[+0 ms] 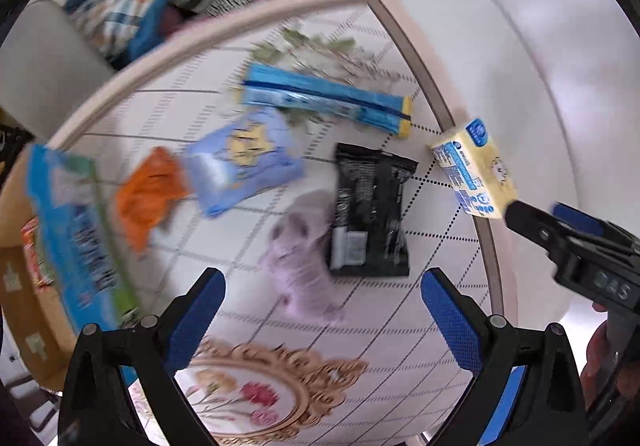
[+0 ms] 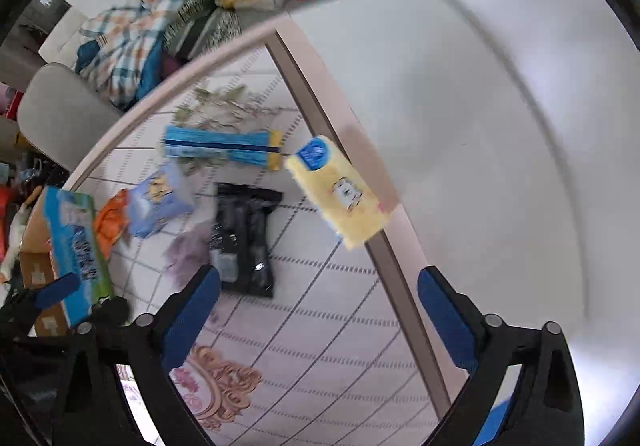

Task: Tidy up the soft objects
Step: 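Grasp the black snack bag with the left tool while the right tool grasps the yellow milk carton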

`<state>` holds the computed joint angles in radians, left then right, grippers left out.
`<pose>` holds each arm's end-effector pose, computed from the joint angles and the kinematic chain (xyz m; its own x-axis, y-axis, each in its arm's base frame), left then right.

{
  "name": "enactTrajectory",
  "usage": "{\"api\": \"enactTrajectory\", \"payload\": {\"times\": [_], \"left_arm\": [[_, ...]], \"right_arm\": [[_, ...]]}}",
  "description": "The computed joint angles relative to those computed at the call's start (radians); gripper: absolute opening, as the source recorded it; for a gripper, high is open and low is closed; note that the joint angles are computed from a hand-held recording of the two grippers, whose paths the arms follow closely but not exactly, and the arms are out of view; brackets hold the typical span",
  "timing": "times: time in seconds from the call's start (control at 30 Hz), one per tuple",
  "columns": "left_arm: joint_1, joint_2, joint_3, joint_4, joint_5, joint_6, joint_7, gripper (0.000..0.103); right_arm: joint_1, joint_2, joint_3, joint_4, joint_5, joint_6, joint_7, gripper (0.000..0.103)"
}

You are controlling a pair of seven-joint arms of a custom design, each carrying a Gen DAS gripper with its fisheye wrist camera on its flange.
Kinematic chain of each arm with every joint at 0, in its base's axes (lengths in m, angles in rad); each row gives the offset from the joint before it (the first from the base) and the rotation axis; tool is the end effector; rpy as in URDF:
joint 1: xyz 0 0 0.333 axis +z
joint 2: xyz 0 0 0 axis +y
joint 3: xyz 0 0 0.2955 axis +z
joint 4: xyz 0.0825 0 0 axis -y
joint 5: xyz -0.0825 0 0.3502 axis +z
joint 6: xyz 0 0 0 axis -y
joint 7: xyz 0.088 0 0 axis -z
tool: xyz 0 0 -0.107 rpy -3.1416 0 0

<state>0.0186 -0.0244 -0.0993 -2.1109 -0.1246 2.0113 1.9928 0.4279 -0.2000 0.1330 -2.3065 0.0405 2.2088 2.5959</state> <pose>0.4983 -0.0479 0.4165 -0.4254 -0.8958 0.1284 -0.9014 0.4321 0.0279 0.3915 0.2492 0.4329 -0.4651 -0.8806 -0.0904 -0.8814 0.4702 -0.0450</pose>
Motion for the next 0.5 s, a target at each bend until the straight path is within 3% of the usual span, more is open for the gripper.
{"api": "enactTrajectory", "payload": {"times": [0.1,0.23,0.3,0.37,0.43,0.47,0.5], "left_arm": [[-0.02,0.057,-0.016,0.001,0.018,0.016,-0.036,0.098],[-0.046,0.124,-0.026,0.021,0.03,0.021,-0.079,0.095],[-0.059,0.152,-0.03,0.031,0.035,0.026,-0.098,0.095],[-0.073,0.177,-0.034,0.039,0.046,0.039,-0.113,0.095],[-0.087,0.198,-0.036,0.044,0.064,0.049,-0.133,0.095],[-0.097,0.216,-0.038,0.051,0.079,0.05,-0.146,0.095],[-0.104,0.228,-0.037,0.056,0.096,0.051,-0.159,0.095]], "right_arm": [[-0.009,0.052,-0.048,-0.049,0.115,0.078,-0.157,0.06],[-0.043,0.064,-0.028,-0.031,-0.017,0.017,-0.119,0.057],[-0.065,0.014,-0.062,-0.098,0.059,0.061,-0.146,0.057],[-0.087,0.011,-0.066,-0.101,0.024,0.031,-0.153,0.057],[-0.098,0.02,-0.072,-0.097,0.011,0.03,-0.194,0.067],[-0.1,0.035,-0.078,-0.091,0.019,0.038,-0.237,0.085],[-0.103,0.058,-0.082,-0.08,0.021,0.048,-0.282,0.092]]}}
